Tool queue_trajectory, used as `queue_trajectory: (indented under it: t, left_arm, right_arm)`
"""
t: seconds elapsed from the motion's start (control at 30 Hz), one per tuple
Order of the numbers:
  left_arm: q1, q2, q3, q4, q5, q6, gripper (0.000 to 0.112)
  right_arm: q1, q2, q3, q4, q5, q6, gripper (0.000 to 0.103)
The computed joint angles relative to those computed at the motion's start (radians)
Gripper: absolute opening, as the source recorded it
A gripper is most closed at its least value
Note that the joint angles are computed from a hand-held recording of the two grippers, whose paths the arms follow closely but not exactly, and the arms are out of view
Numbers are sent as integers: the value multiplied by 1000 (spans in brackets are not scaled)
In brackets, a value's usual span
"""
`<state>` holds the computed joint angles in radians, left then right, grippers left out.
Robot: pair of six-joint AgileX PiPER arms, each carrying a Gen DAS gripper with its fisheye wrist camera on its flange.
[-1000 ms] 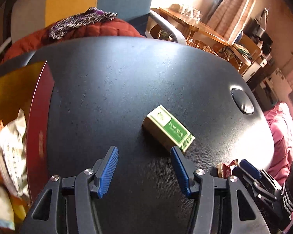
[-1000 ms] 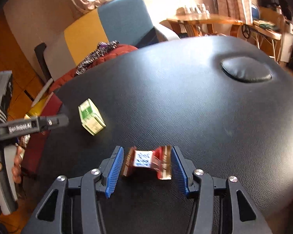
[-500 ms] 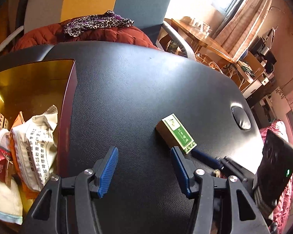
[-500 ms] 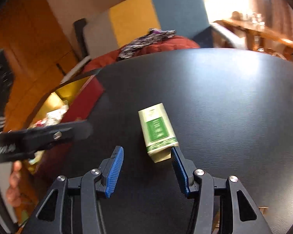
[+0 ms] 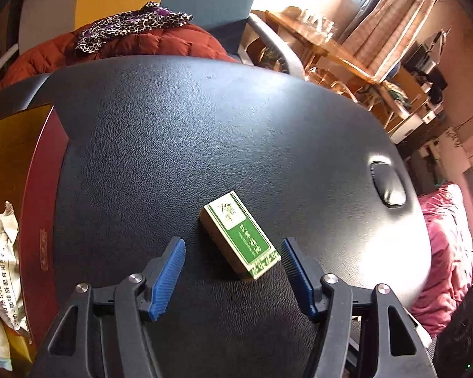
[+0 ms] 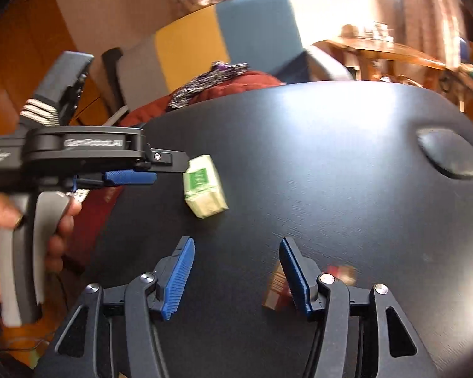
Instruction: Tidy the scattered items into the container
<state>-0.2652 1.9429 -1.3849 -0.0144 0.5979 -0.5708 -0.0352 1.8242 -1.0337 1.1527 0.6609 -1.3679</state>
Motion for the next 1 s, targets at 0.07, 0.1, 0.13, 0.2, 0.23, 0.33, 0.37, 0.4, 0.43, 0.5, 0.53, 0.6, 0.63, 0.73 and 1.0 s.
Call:
queue_trajectory:
  t: [0.07, 0.1, 0.13, 0.2, 0.23, 0.33, 0.37, 0.4, 0.43, 0.5, 0.53, 0.6, 0.63, 0.73, 1.0]
  left_arm:
    - [-11, 29, -45, 25, 35, -35, 65]
    - [-14, 41, -63, 25, 48, -40, 65]
    - [-18, 54, -82, 24, 62, -46, 67]
    - [-26, 85, -128, 36, 100, -60, 72]
    - [-26, 104, -151, 27, 119, -54, 72]
    - [-36, 155, -214, 46, 178, -62, 71]
    - [-37, 167, -222, 48, 186, -60, 70]
    - [-33, 174, -219, 36, 184, -42, 68]
    - [-29, 181, -215, 20, 180, -22, 66]
    - [-33, 174, -186, 44, 155, -14, 54]
    - [-39, 164, -166, 67, 141, -13, 51]
    - [-48, 144, -128, 106, 115, -8, 40]
    - [-48, 132, -104, 109, 97, 4, 39]
    - [-45, 91, -33, 97, 58, 43, 36]
    - [-78, -39, 184, 120, -45, 87, 36]
  right_arm:
    - [-38, -19, 20, 7, 6, -13, 58]
    - [-56, -24, 27, 13, 12, -20, 58]
    - [-72, -26, 25, 12, 22, -19, 58]
    - [-92, -19, 21, 22, 29, -27, 58]
    - [-101, -16, 20, 26, 31, -31, 58]
    - [-121, -6, 17, 30, 32, -40, 58]
    - [-126, 1, 10, 25, 32, -37, 58]
    - [-127, 14, -6, 15, 30, -27, 58]
    - [-130, 24, -18, 5, 29, -20, 58]
    - [-136, 38, -34, -14, 26, -11, 58]
    - [-134, 47, -44, -24, 18, -3, 58]
    - [-129, 65, -64, -42, 4, 13, 59]
    - [-126, 74, -75, -48, 4, 19, 60]
    - [-109, 98, -102, -81, 10, 36, 60]
    - [-100, 70, -49, -110, 87, -11, 62]
